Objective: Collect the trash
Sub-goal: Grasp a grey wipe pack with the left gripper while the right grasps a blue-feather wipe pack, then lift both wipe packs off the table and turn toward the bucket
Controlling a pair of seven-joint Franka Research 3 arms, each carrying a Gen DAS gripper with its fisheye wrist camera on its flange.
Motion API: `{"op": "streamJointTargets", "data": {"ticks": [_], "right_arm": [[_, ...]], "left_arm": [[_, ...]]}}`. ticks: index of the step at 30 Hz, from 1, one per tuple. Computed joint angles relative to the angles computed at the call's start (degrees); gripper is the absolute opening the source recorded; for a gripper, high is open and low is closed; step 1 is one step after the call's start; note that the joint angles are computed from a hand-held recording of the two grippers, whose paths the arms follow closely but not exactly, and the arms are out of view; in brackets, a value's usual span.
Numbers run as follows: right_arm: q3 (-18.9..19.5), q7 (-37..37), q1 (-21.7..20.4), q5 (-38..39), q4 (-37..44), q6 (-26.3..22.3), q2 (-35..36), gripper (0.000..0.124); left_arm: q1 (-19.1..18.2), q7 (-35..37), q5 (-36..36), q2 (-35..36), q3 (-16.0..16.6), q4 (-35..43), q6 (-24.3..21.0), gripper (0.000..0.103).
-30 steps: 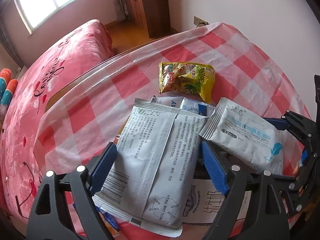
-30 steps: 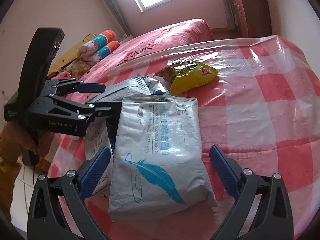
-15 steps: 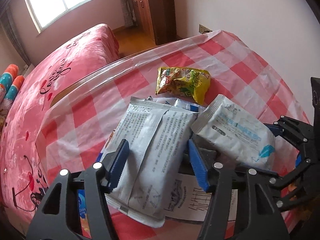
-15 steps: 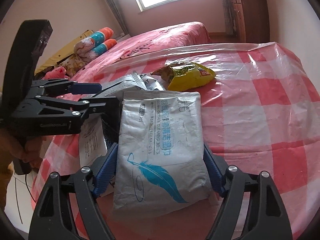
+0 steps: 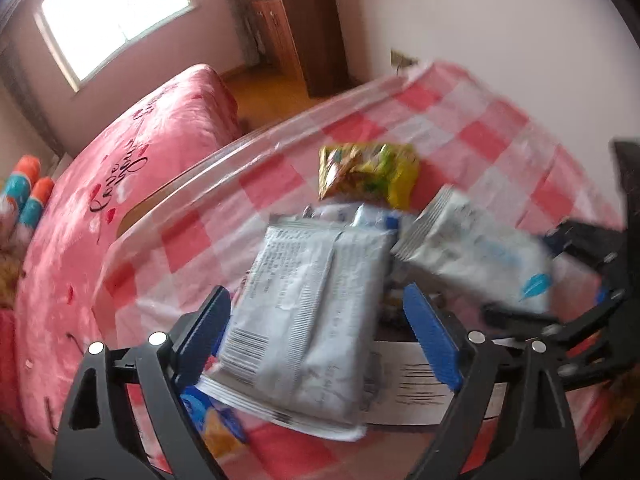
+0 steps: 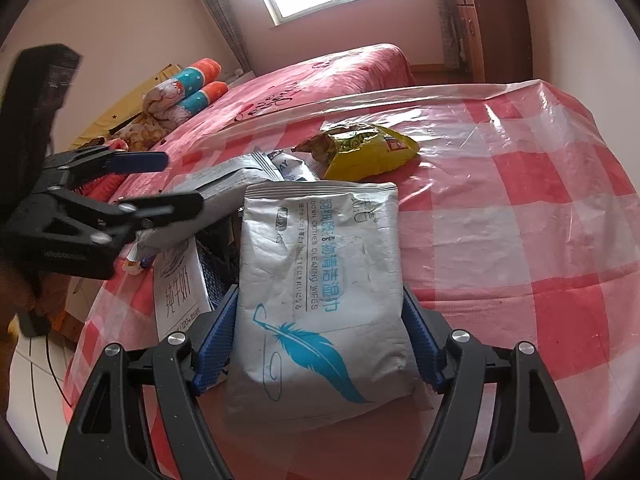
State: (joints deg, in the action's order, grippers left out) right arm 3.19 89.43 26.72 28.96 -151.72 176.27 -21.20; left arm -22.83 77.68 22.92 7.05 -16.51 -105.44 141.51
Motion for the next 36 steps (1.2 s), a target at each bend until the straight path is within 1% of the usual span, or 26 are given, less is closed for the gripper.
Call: {"op": "streamJointTargets", "data": {"ticks": [1,2,4,6,10,11,14,20,22,24,27,29,36], "right_arm": [[-0.3,-0.2,0.4,0.2,0.0,0.0,0.0,0.076],[-0.7,-0.5,0.8,0.5,0.0,0.1,-0.1,0.077],[-1.3,-1.2,1.3,1.0,0.1,0.0,0.0,0.079],[-1.3,-1.6,1.4,1.1,0.1,-0.1,0.0,0.080],[-1.7,-2.5,2.0,1.9,0.3,-0.2,0.1,0.081],[-1.9,-2.7,2.1,2.2,0.4,-0.2,0.1,0.082],[-1.3,-2.8,1.5,2.1,0.5,-0.4,0.2,0.082],[-1.6,-3.7,1.9,2.8,0.6,-0.4,0.4,0.084],[-0.8,-3.3,1.0,2.2,0.7,-0.8,0.4,0.084],[1.7,-1.5,-1.7,-0.2,0.8,-1.6,0.3,0.083],[4.2,1.2,-4.6,-3.7,0.7,-2.3,0.2,0.082],[4.8,2.4,-5.2,-5.3,0.6,-2.7,0.0,0.082],[10.0,9.5,-10.9,-14.8,0.3,-4.9,-1.0,0.082]], "left_arm": [[-0.2,-0.1,1.3,1.2,0.2,1.4,-2.0,0.089],[0.3,2.0,-0.9,2.1,0.0,2.3,-2.8,0.090],[1.0,4.3,-4.4,2.8,-0.2,2.7,-2.1,0.090],[1.1,4.9,-5.3,3.2,-0.1,2.7,-1.9,0.090],[0.9,3.4,-5.1,3.4,0.2,1.6,-0.6,0.088],[1.0,2.6,-5.5,3.0,0.3,0.9,0.4,0.083],[0.9,-0.3,-4.8,2.0,0.5,-0.6,1.8,0.076],[0.5,-5.1,-3.6,-0.6,0.2,-3.4,2.1,0.072],[0.5,-5.9,-3.9,-1.8,0.0,-4.9,2.5,0.072],[0.5,-6.8,-4.4,-3.3,-0.2,-6.6,3.2,0.071],[0.7,-8.5,-6.0,-6.1,-0.4,-10.1,4.8,0.071],[0.7,-10.2,-6.9,-8.5,-0.5,-12.9,6.0,0.071],[0.2,-14.8,-9.5,-17.8,-0.7,-22.7,8.9,0.071]]}}
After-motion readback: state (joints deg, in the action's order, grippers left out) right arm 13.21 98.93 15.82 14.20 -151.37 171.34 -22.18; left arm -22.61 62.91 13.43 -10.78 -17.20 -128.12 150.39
